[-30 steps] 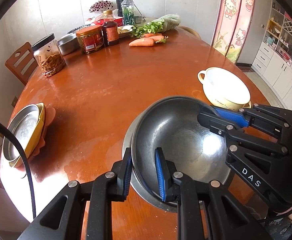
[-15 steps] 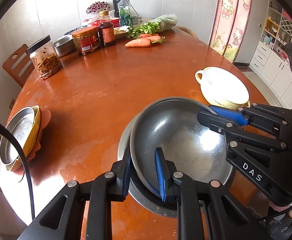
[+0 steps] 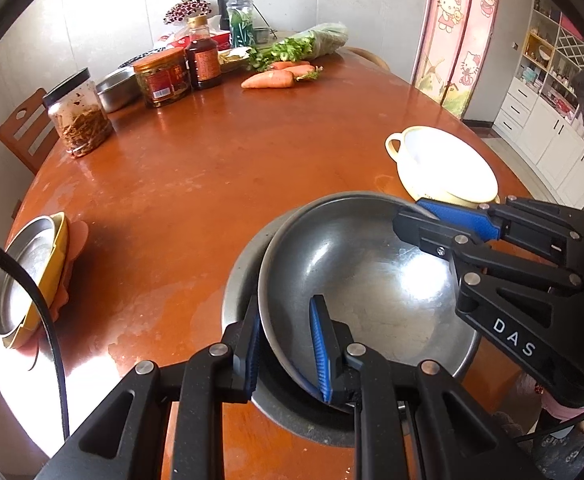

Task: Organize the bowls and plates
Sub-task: 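Press the steel bowl down into the basin with both grippers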

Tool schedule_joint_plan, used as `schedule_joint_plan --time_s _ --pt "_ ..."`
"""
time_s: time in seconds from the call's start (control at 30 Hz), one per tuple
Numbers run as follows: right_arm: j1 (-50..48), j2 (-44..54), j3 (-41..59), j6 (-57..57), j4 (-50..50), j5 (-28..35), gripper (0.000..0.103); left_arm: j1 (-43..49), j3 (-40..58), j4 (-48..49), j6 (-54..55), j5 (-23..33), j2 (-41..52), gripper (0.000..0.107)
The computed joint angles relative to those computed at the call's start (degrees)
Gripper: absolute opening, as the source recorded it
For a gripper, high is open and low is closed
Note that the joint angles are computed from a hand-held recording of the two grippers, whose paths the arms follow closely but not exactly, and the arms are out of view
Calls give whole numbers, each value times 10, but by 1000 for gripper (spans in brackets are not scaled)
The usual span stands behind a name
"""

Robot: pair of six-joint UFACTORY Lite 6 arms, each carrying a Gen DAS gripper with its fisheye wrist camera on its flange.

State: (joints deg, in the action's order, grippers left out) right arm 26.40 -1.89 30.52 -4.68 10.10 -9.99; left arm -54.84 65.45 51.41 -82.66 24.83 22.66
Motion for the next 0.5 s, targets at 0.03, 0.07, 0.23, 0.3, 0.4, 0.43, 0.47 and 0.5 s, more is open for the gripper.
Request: schedule_joint_plan --time_s 0.03,0.07,0.23,0.3,0.4,0.43,0.47,0.5 --pt "-2 2 1 -7 6 -1 17 0 2 2 -1 0 2 23" --pt "-3 4 3 -26 25 1 18 1 8 1 4 3 7 23" --pt "-19 14 8 28 -36 3 21 9 22 -2 11 -4 19 23" --pt "-24 15 8 16 -24 0 21 10 33 -4 19 -10 28 23" --pt "-39 16 10 46 -56 2 21 11 55 -6 31 -9 46 23" --pt "-45 16 11 54 -66 4 21 11 66 -8 37 -6 53 23" --pt "-49 16 12 64 -78 5 21 11 72 -9 41 -6 58 23" --pt "-52 16 12 64 -80 6 21 14 79 -8 42 -11 63 23"
